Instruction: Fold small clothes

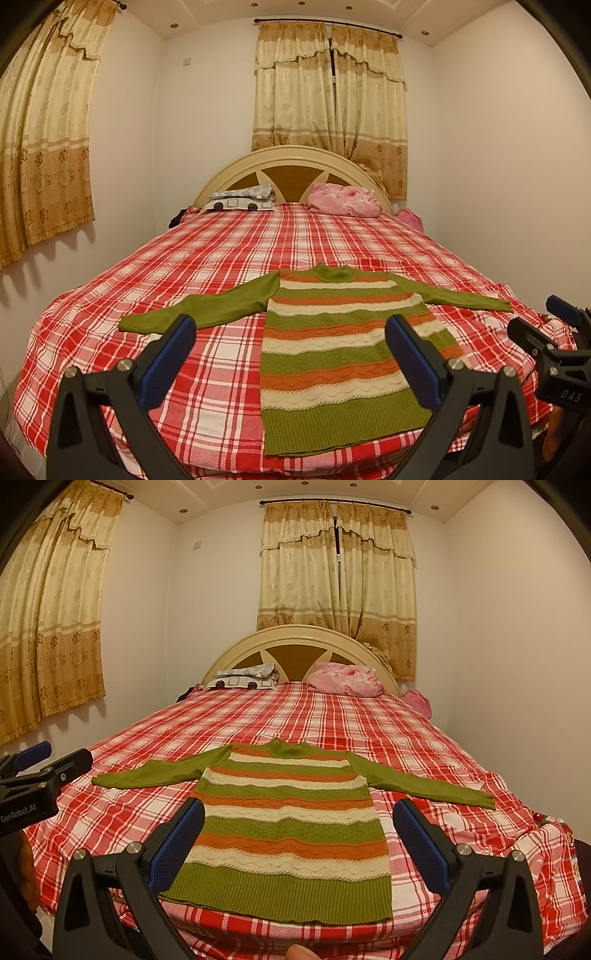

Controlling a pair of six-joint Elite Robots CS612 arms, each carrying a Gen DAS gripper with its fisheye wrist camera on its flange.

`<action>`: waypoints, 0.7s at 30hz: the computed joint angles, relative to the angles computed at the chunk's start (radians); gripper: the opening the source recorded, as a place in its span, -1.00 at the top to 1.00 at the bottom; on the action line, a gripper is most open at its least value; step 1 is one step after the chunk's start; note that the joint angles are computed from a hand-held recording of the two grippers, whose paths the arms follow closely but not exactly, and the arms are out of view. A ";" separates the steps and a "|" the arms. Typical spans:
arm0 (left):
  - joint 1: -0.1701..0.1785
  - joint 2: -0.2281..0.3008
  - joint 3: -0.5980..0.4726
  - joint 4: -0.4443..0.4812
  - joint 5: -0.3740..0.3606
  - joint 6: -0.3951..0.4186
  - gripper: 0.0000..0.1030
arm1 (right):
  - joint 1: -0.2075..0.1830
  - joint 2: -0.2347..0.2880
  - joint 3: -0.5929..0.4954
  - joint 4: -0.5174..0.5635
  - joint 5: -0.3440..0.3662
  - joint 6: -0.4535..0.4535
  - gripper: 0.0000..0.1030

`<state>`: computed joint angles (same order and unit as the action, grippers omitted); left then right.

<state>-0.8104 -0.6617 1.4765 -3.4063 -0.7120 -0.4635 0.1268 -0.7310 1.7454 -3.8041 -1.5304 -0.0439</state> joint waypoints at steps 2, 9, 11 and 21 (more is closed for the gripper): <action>0.000 -0.002 0.001 0.002 -0.003 -0.003 -1.00 | 0.000 0.000 0.000 0.001 0.000 -0.001 -0.98; 0.003 0.001 0.006 -0.003 -0.006 -0.007 -1.00 | -0.002 0.000 -0.001 0.006 0.003 -0.002 -0.98; 0.004 0.003 0.009 -0.005 -0.006 -0.008 -1.00 | -0.002 0.002 -0.004 0.011 0.003 -0.002 -0.98; 0.016 0.025 -0.023 0.039 -0.033 -0.010 -1.00 | 0.001 0.019 -0.030 0.059 0.004 -0.010 -0.98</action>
